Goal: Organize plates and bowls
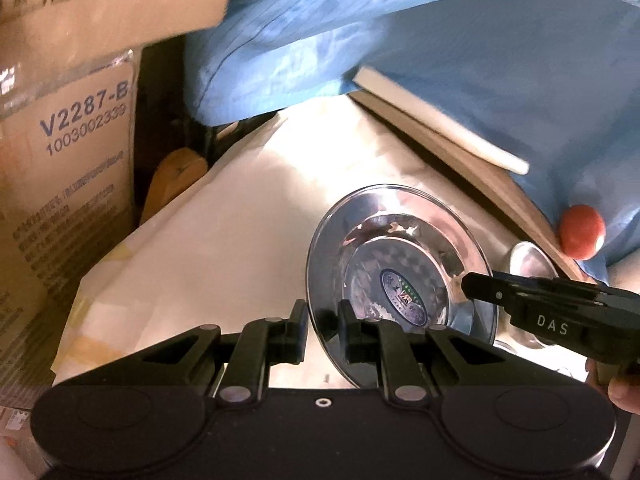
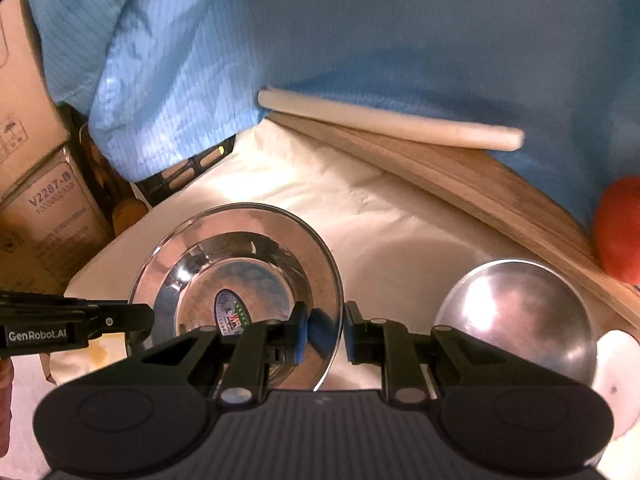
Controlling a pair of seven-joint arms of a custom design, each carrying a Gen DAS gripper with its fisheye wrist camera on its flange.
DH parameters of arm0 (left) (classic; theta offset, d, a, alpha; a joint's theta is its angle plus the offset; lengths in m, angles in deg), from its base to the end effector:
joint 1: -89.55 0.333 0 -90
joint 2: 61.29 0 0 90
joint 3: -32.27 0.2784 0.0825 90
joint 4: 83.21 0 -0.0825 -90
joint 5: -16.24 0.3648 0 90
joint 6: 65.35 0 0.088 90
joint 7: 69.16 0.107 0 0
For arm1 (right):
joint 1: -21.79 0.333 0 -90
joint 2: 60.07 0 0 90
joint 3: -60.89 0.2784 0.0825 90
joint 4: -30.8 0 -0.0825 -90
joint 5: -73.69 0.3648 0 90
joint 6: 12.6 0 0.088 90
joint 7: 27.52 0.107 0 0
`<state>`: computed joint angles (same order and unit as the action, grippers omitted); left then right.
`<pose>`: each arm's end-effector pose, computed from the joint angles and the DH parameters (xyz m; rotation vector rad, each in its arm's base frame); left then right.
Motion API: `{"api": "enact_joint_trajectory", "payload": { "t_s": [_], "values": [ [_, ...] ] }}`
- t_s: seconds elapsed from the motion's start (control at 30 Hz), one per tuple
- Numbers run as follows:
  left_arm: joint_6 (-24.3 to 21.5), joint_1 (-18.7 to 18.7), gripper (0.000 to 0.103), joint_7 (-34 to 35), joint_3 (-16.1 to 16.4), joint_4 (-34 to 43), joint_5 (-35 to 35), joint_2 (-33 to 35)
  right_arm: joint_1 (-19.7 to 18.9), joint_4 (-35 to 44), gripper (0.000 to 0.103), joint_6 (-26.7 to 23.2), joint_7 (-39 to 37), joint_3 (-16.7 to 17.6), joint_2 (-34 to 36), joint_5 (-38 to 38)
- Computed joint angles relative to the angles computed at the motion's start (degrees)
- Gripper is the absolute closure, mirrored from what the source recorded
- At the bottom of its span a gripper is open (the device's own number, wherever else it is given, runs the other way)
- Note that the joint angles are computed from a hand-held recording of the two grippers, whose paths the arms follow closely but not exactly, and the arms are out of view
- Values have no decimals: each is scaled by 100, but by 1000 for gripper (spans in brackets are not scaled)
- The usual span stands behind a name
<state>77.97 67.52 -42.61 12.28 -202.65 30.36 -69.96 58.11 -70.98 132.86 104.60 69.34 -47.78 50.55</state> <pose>0.3975 -0.3706 0.5202 -2.2096 1.7943 -0.8518 0.4533 0.4472 0.4691 -2.0768 1.5255 -0.3979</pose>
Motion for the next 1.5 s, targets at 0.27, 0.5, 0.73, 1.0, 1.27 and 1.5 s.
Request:
{"api": "enact_joint_trajectory", "payload": {
  "t_s": [0.27,0.5,0.73,1.0,1.27,1.5],
  "values": [
    [69,-174,87,318,-70,250,-87,134,-149,-1018,82,104,733,91,-959,-322],
    [17,-389,87,858,-93,625,-336,440,-461,-1934,82,103,1360,391,-1816,-464],
    [-217,-558,87,1609,-79,879,-760,615,-661,-2807,82,179,1852,687,-2594,-274],
    [-669,-674,87,2295,-93,1120,-1026,785,-691,-3363,82,156,2173,937,-3061,81],
    [-1068,-740,86,2689,-99,1308,-1143,921,-618,-3605,82,101,2292,1022,-3256,415],
    [-1263,-822,85,2681,-113,1491,-903,1076,-617,-3610,82,11,2288,1038,-3279,543]
  ]
}}
